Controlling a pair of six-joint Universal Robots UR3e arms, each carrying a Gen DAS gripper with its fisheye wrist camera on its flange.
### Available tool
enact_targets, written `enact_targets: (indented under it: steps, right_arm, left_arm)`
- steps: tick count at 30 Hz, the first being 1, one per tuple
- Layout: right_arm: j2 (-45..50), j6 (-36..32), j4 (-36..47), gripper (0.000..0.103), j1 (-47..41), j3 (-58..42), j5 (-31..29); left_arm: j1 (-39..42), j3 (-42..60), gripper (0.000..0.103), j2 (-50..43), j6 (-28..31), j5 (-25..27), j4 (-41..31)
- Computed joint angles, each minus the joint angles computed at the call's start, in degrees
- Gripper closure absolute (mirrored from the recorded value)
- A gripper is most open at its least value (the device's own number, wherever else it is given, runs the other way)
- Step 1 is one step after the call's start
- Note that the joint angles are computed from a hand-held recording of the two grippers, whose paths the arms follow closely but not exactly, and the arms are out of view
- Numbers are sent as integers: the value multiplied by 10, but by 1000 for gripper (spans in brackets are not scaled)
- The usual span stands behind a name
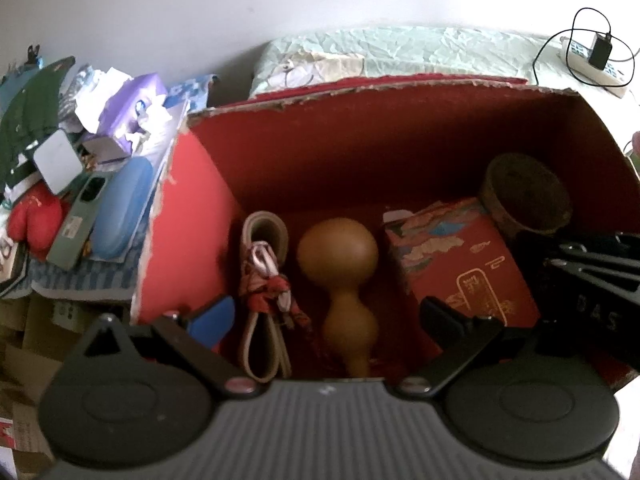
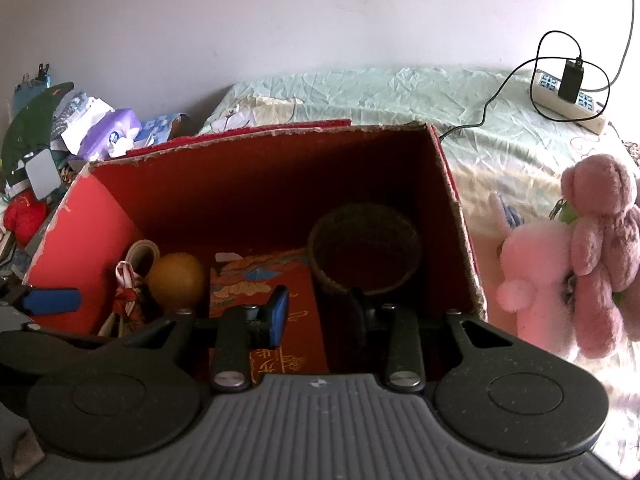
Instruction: Organize objects
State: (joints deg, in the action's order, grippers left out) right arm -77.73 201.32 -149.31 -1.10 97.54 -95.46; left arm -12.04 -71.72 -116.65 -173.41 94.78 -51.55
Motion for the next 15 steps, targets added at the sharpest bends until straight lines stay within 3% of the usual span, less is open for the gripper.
enact_targets:
  steps: [15]
  right_arm:
    - [7, -1, -3, 70, -9, 1, 19]
  left_arm:
    - [12, 1, 4, 2, -2, -25, -12]
